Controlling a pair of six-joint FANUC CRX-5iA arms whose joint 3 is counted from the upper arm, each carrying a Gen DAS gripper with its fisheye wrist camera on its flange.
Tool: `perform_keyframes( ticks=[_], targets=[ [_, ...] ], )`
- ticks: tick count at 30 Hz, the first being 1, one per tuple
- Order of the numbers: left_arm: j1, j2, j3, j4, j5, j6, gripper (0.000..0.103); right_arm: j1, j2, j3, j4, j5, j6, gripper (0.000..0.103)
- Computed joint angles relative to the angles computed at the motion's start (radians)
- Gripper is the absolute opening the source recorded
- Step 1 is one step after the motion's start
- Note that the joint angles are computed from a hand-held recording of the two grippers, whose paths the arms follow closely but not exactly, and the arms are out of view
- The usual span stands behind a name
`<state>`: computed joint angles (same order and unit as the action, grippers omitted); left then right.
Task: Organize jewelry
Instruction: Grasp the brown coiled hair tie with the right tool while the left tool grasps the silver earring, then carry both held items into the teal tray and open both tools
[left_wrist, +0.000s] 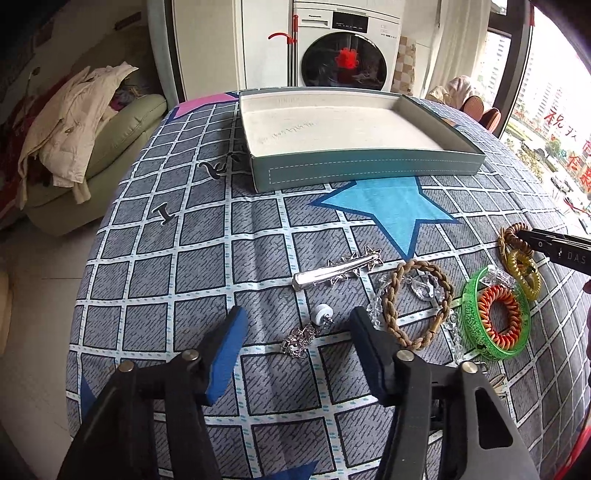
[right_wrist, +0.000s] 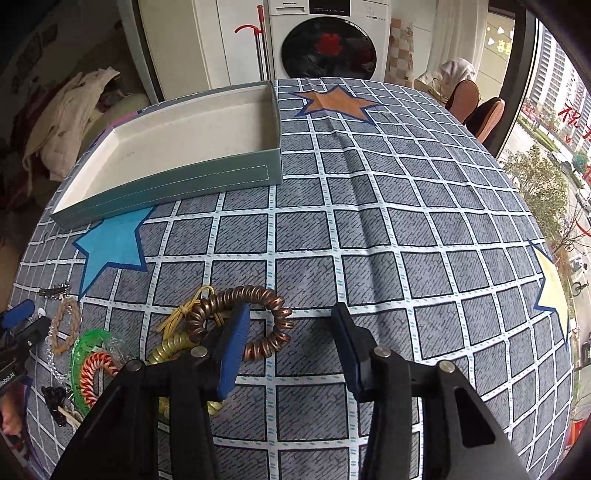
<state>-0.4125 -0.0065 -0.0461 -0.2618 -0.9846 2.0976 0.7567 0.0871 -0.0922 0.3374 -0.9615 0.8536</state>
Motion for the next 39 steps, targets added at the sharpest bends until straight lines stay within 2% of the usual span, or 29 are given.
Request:
perform_keyframes(
  ticks=[1, 2, 4, 7, 14, 22, 30, 36, 39],
  targets=[
    [-0.001, -0.002, -0.001, 0.001, 0.003, -0.009, 0.054, 0.005, 0.002, 0.0, 0.008, -0.006, 0.001, 0.037],
    [0.001, -0.004, -0.003, 0.006, 0.007, -0.023, 0.048, 0.008, 0.004, 0.002, 0.011, -0.008, 0.008, 0.028],
    [0.008, -0.007, -0.008, 0.022, 0.014, -0.048, 0.033, 0.018, 0.009, 0.005, 0.024, -0.018, 0.011, 0.017],
    [0.035, -0.022, -0.037, 0.083, 0.044, -0.09, 0.033, 0.021, -0.001, -0.008, 0.03, -0.01, -0.003, 0.013],
    [0.068, -0.079, -0.081, 0.157, 0.088, -0.124, 0.033, 0.017, -0.05, -0.026, 0.025, 0.026, -0.031, 0.013],
    [0.111, -0.087, -0.059, 0.239, 0.12, -0.175, 0.033, -0.002, -0.051, 0.042, -0.025, 0.064, -0.001, 0.013],
    [0.131, 0.03, 0.097, 0.209, 0.122, -0.179, 0.033, -0.032, 0.067, 0.217, -0.084, 0.07, 0.074, 0.013],
    [0.133, 0.149, 0.245, 0.139, 0.103, -0.148, 0.033, -0.058, 0.208, 0.382, -0.105, 0.044, 0.114, 0.013],
    [0.147, 0.207, 0.292, 0.146, 0.093, -0.15, 0.033, -0.071, 0.271, 0.452, -0.119, 0.028, 0.127, 0.013]
  ],
)
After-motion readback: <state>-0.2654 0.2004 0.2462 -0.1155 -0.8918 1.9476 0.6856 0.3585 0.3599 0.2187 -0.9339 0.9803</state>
